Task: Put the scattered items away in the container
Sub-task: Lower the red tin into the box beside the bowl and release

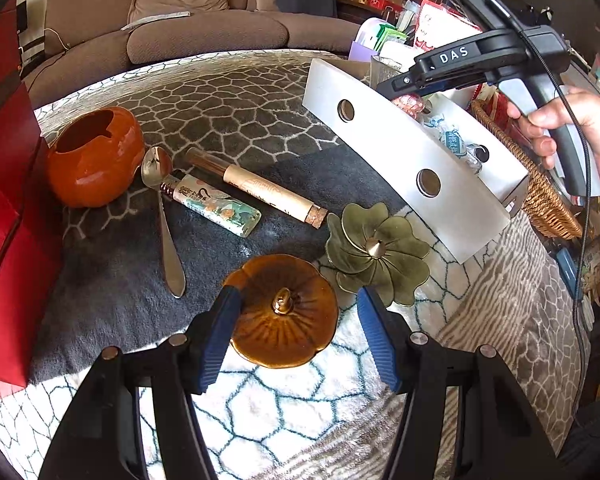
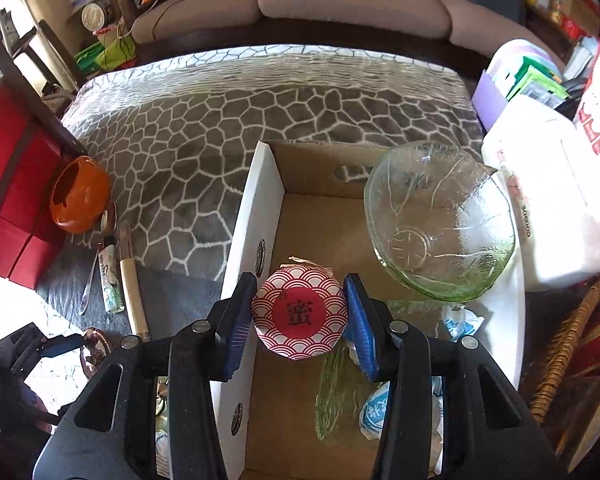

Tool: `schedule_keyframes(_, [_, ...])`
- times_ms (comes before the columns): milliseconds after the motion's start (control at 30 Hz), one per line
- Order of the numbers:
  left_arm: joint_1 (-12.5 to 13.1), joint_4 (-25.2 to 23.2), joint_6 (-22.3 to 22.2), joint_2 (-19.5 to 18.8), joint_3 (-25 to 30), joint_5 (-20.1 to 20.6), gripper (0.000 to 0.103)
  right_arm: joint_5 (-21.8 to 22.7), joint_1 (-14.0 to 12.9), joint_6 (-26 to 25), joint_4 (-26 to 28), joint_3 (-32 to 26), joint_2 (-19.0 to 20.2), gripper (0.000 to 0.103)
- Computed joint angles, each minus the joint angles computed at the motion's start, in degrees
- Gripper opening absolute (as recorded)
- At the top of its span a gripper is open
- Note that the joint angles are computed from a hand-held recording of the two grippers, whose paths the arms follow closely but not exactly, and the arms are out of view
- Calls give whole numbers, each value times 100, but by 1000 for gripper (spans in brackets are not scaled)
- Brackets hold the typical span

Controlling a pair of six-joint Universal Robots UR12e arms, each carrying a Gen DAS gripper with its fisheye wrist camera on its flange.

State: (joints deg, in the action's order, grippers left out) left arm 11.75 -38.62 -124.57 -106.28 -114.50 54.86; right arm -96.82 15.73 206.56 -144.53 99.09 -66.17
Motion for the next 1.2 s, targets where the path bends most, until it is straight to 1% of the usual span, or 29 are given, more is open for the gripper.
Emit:
schedule_keyframes(100, [-6,29,-10,3,-6,17,61,71,-49,171,-275,103,12,42])
schedule_keyframes(233, [-9,13,1,-4,4,14,61,300,-138,305,-361,162,42,43])
schedule_keyframes(367, [-18,75,17,-1,-11,33,61,359,-169,414,-563,222,75,43])
schedule_keyframes(500, [-19,63,1,1,-6,36,61,484,-202,465,-626,259,47,44])
schedule_keyframes(567, [-15,49,1,4,0,42,61,509,-213,478,-719,315,-15,50])
schedule_keyframes(600, [-12,45,3,5,2,45,61,512,-218,492,-758,345,-55,60])
schedule_keyframes(633, [-7,49,4,6,1,49,61,521,-224,507,-785,376,-101,62])
schedule_keyframes(700, [4,82,-14,9,-8,69,61,624,-250,515,-928,486,-217,61])
schedule_keyframes(767, [23,41,-41,13,3,66,61,701,-259,491,-1042,613,-342,48])
schedule_keyframes(800, [35,17,-38,18,6,47,61,770,-266,422,-1031,658,-387,34])
schedule_keyframes(833, [46,0,-24,26,4,15,61,808,-265,339,-933,670,-412,28])
schedule_keyframes(900, [53,20,-19,53,-12,-59,61,708,-217,147,-629,626,-402,26])
schedule_keyframes(933, [57,51,-47,77,-27,-155,61,645,-190,90,-561,617,-384,26])
schedule_keyframes(967, [61,21,-72,106,-27,-306,61,639,-177,66,-584,626,-367,26])
schedule_keyframes(1033, [35,-241,-53,157,56,-639,61,649,-154,76,-626,630,-326,26])
schedule_keyframes(1067, [-9,-401,-45,180,118,-752,61,643,-141,59,-603,605,-295,24])
schedule_keyframes(1133, [-139,-668,-115,192,264,-848,61,559,-103,-9,-495,529,-223,23])
schedule_keyframes(1167, [-210,-684,-189,190,316,-854,61,533,-90,-36,-461,498,-192,22])
schedule_keyframes(1200, [-284,-578,-256,188,338,-835,61,528,-85,-46,-447,472,-166,20])
